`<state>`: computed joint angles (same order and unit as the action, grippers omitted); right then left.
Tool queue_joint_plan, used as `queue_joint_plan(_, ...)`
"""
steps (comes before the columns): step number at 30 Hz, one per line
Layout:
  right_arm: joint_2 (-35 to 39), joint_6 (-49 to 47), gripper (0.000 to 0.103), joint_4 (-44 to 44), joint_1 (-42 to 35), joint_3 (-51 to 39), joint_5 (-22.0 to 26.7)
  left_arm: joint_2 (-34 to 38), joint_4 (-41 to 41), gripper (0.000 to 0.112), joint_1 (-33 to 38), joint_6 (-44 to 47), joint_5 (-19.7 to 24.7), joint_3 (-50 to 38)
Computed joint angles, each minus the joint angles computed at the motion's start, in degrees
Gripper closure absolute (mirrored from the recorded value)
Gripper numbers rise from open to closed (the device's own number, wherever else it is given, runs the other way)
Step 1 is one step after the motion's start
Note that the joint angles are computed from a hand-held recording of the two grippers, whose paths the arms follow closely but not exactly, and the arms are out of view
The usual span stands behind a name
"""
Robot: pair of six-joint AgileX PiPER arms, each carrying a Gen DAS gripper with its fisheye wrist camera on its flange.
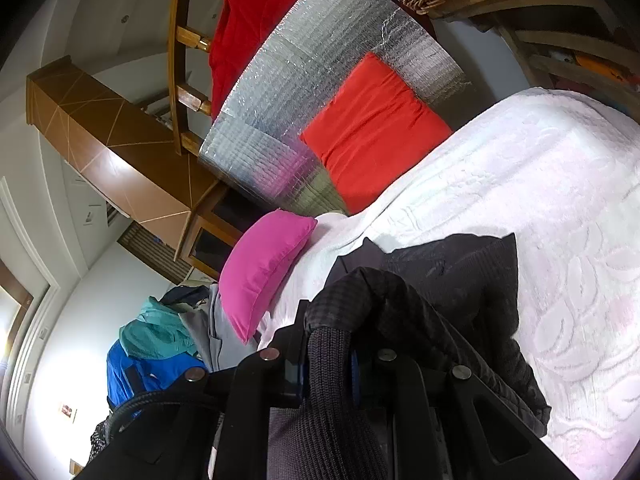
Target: Fold large clothes
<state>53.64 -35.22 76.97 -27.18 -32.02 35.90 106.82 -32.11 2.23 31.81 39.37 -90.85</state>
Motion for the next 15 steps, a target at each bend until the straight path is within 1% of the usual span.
queue_joint_plan(6, 6.36, -3.34, 0.087, 2.87, -0.39, -3.77, -0.37, 4.97, 5.12, 0.096, -2.71, -5.3, 1.83, -8.67)
queue_joint_plan(15, 22.13, -8.09, 0.087, 6.03, 0.6, -12.51, -2.85, 17.9, 15.77, 0.096, -7.08, -16.31, 8.11, -28.06)
